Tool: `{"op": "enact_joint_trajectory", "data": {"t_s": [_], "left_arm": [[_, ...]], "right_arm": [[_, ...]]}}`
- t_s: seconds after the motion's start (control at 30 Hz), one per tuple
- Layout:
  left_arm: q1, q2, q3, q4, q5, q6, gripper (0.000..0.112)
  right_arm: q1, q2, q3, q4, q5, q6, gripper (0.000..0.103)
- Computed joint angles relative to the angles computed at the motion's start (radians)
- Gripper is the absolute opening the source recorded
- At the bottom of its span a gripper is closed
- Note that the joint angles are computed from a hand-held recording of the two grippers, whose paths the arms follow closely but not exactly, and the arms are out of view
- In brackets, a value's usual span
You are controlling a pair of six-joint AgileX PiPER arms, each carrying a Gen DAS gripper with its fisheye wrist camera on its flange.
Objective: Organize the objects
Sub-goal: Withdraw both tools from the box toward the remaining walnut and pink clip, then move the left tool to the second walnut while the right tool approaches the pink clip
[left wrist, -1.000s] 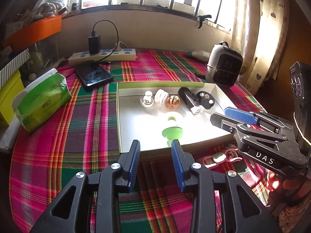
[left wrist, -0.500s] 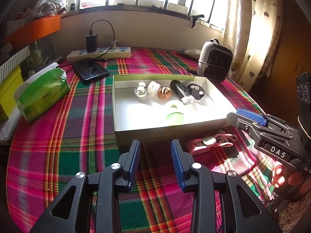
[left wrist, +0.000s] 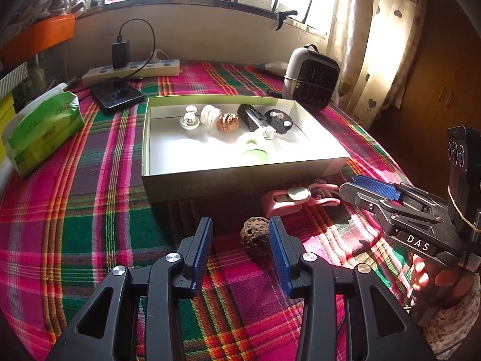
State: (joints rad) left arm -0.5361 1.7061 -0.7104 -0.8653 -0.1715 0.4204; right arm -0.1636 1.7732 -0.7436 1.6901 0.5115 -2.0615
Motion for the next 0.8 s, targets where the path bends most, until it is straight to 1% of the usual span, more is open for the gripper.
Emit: {"op": "enact_joint_trajectory", "data": {"t_s": [0.07,0.4,0.53,0.63,0.67,0.73,0.8], "left_arm": [[-0.001,0.006,-0.005,0.047,0.007,-0.039,0.037],[-0.026,0.041,-0.036,-0.122,0.012,0.123,0.037],[-0.026,0.066,-0.054,-0.215,0.019,0.212,0.037],[-0.02,0.075,-0.059,-0.157,0.03,0.161,0.037],[-0.021,0.078,-0.061,-0.157,0.031,0.162,0.037],[-0.021,0.084,-0.067,-0.212,0.03,0.215,0.037],[-0.021,0.084,-0.065,-0.197,0.028,0.2,0.037]], "right_arm": [[-0.006,0.0,0.0,-0.007,0.002,0.008,0.041],[-0.025,0.001,0.0,-0.022,0.006,0.02,0.041],[-0.026,0.015,-0.02,-0.077,0.012,0.075,0.041],[-0.021,0.025,-0.033,-0.121,0.021,0.116,0.041],[-0.021,0.026,-0.034,-0.129,0.025,0.12,0.041],[-0.014,0.028,-0.036,-0.142,0.026,0.128,0.041],[-0.005,0.028,-0.036,-0.148,0.021,0.126,0.041]]}}
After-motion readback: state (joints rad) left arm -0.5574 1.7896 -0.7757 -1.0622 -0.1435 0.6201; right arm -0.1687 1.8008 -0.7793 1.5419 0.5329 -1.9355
